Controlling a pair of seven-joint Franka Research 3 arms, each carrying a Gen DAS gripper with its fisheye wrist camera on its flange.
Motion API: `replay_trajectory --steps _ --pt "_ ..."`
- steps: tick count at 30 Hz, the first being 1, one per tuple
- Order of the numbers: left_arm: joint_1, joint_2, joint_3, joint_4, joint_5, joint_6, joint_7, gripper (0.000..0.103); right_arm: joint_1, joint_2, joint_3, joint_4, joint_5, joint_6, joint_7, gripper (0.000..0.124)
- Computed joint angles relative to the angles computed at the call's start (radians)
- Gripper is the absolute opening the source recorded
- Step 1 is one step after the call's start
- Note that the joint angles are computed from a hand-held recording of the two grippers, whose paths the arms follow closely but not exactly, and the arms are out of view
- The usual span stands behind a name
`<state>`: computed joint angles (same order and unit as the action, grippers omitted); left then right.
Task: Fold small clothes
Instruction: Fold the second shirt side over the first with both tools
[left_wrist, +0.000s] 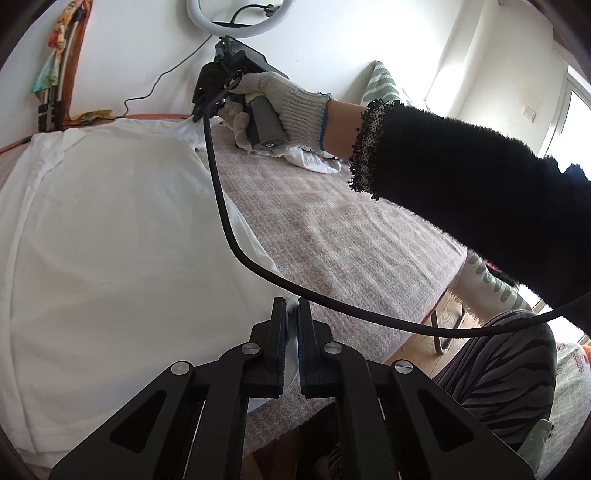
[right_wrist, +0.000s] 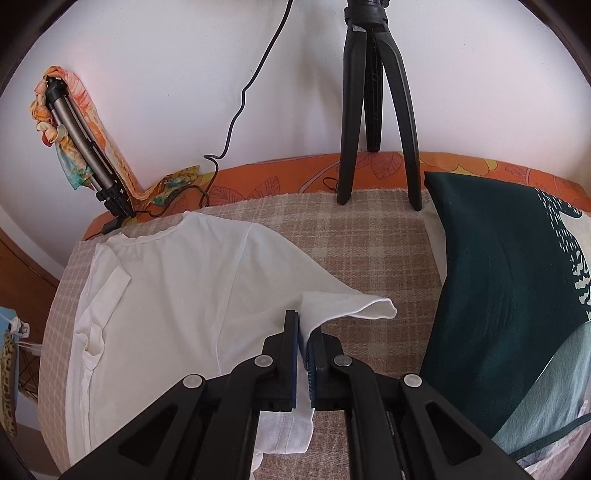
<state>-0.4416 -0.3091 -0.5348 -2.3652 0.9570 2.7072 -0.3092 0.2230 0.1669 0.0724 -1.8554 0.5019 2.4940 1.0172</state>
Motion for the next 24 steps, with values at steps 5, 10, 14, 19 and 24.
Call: replay_trajectory --steps 5,10,14,19,24 --pt "0.006 -0.06 -0.01 -0.047 -0.004 0.002 -0.061 0.004 0.023 -0.038 0.007 -0.005 -0.033 0.01 0.021 0.001" --pt "0.034 -0.154 -0.037 -0.114 -0.005 0.013 -0.166 0.004 0.067 -0.07 0.015 -0.015 -0.135 0.037 0.089 0.001" --pt "0.063 -0.246 -0.07 -0.175 -0.015 0.019 -0.265 0.004 0.106 -0.088 0.026 -0.024 -0.237 0.059 0.14 0.001" --pt "0.057 -0.349 -0.093 -0.239 -0.075 -0.017 -0.307 0.004 0.156 -0.084 0.045 -0.014 -0.35 0.067 0.216 0.001" --pt "0.034 -0.428 -0.099 -0.303 -0.147 -0.049 -0.321 0.004 0.208 -0.056 0.059 0.001 -0.445 0.073 0.286 0.001"
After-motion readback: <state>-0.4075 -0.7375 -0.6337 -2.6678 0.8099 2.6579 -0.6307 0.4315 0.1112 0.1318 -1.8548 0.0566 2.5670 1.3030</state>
